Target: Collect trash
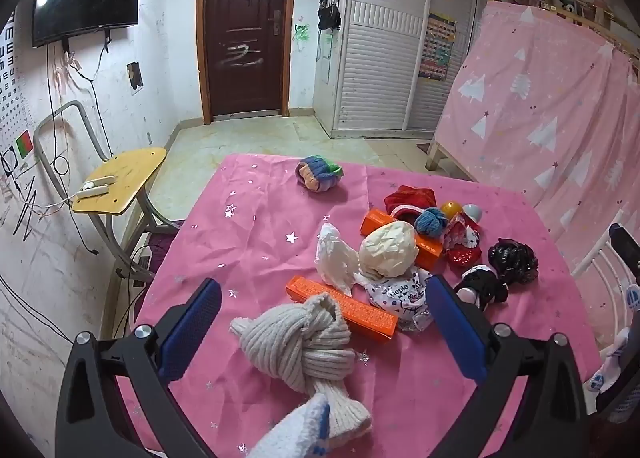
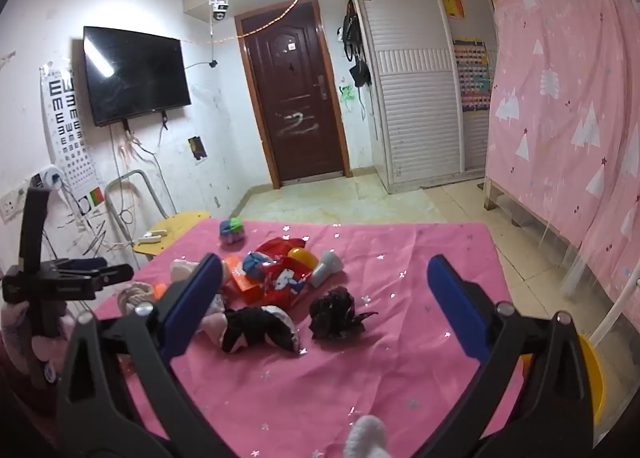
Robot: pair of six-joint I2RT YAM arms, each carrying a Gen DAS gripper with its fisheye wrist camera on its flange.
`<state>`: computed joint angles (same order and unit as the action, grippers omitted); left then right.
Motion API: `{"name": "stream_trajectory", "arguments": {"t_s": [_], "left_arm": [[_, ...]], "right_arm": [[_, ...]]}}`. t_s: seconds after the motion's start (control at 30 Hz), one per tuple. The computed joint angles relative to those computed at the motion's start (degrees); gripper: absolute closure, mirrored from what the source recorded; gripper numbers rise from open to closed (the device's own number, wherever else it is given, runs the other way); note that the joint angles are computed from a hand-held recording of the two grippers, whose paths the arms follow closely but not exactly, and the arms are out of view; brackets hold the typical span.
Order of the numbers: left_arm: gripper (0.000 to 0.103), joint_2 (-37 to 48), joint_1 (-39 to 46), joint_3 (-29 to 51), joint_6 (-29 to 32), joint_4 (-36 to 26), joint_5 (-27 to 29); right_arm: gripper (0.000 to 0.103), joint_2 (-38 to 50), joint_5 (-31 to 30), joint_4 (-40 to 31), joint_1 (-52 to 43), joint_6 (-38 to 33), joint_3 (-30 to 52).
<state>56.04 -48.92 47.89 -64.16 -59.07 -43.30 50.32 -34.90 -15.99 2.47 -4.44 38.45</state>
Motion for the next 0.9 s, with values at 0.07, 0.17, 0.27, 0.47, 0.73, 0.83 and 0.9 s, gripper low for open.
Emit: {"name": "stream_trajectory", "arguments": {"t_s": [0.07, 0.17, 0.27, 0.47, 0.73, 0.83, 0.9], "left_arm": [[0.009, 0.1, -0.1, 0.1, -0.2, -0.2, -0.1], [0.009, 0.1, -0.2, 0.2, -0.4, -0.4, -0.1], [0.009, 0.2, -0.2, 0.3, -0.5, -0.5, 0.1], [0.009, 0.3, -0.1, 0.4, -0.4, -0.6, 0.3], [0.009, 0.4, 0.1, 0.5, -0.3, -0.6, 0.5], [0.009, 0.6, -0.6, 0.1, -1.0, -0.4, 0.4], [0.009, 0.2, -0.8, -0.3, -1.2, -0.6, 0.3]], "right_arm": [[0.004, -0.2, 0.3, 0.2, 0.2, -0.4, -0.2], [0.004, -0.2, 0.6, 0.0, 0.5, -0.5, -0.1], [0.004, -0.2, 0.6, 0.0, 0.6, -0.2, -0.1], [0.004, 0.0, 2.4, 2.3, 2.7, 0.9, -1.4], [0.004, -0.1, 1.2, 1.0, 1.3, 0.1, -0.7], [0.004, -0.5, 1.4, 0.8, 1.7, 0.3, -0.8], [0.004, -0.9, 1.9, 0.8, 2.3, 0.7, -1.0]]}}
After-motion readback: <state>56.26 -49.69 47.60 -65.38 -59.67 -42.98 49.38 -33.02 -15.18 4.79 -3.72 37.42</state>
